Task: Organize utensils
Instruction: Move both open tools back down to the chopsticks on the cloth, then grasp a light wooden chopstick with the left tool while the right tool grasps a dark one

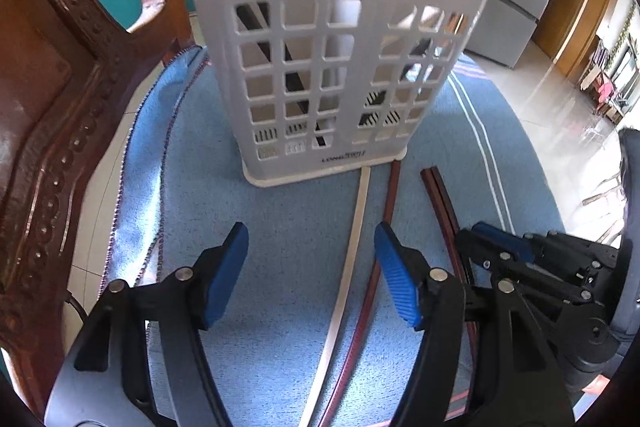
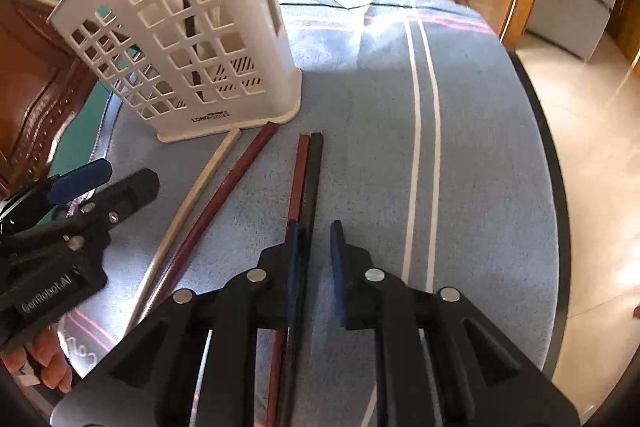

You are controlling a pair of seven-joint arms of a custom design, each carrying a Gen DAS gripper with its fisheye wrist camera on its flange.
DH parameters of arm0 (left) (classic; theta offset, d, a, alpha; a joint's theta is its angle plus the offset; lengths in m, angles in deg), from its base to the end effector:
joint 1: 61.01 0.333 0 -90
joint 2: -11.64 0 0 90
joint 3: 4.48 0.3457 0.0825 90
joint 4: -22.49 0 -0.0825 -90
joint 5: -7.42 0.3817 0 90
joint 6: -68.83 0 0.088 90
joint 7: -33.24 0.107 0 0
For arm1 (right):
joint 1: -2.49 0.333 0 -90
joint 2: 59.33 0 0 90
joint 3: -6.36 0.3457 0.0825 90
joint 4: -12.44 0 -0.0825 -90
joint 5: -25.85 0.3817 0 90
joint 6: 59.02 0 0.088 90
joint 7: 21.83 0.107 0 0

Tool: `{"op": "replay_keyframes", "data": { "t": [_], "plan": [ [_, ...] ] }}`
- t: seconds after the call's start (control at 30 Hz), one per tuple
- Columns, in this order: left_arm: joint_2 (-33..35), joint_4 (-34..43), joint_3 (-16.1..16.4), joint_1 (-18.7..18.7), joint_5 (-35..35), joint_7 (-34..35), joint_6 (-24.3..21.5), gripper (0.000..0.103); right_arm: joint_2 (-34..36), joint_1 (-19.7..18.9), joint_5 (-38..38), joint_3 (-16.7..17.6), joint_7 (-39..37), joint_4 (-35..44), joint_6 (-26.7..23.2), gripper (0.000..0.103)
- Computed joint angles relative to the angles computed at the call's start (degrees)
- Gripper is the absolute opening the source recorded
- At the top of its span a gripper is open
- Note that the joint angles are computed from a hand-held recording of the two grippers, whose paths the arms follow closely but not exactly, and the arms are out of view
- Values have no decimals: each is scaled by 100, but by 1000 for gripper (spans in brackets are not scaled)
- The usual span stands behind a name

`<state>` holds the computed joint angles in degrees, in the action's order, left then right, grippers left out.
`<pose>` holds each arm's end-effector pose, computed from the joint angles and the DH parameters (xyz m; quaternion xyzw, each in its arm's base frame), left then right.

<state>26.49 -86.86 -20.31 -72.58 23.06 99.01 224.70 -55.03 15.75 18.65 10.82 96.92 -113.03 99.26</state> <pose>0.5878 -0.2992 0.4603 -0.5908 0.7554 -0.2443 0.1440 0.5535 0.1816 0.4387 -0.6537 0.7148 -0.1229 0.2158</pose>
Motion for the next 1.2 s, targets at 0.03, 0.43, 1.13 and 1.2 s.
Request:
{"op": "replay_keyframes", "data": {
  "t": [0.03,0.43,1.13,1.2],
  "plan": [
    [17,6,-4,-11,16,12,-30,67,4,-17,82,-1,-3,17,-48,16],
    [255,130,-32,-92,111,106,-259,67,-127,-165,635,-90,-6,-108,-60,17],
    [277,152,-40,-111,64,318,-523,36,-12,-147,580,-69,-74,-42,110,20],
    [236,103,-34,-112,76,293,-501,37,54,-158,606,-39,-129,20,52,20]
  ]
}}
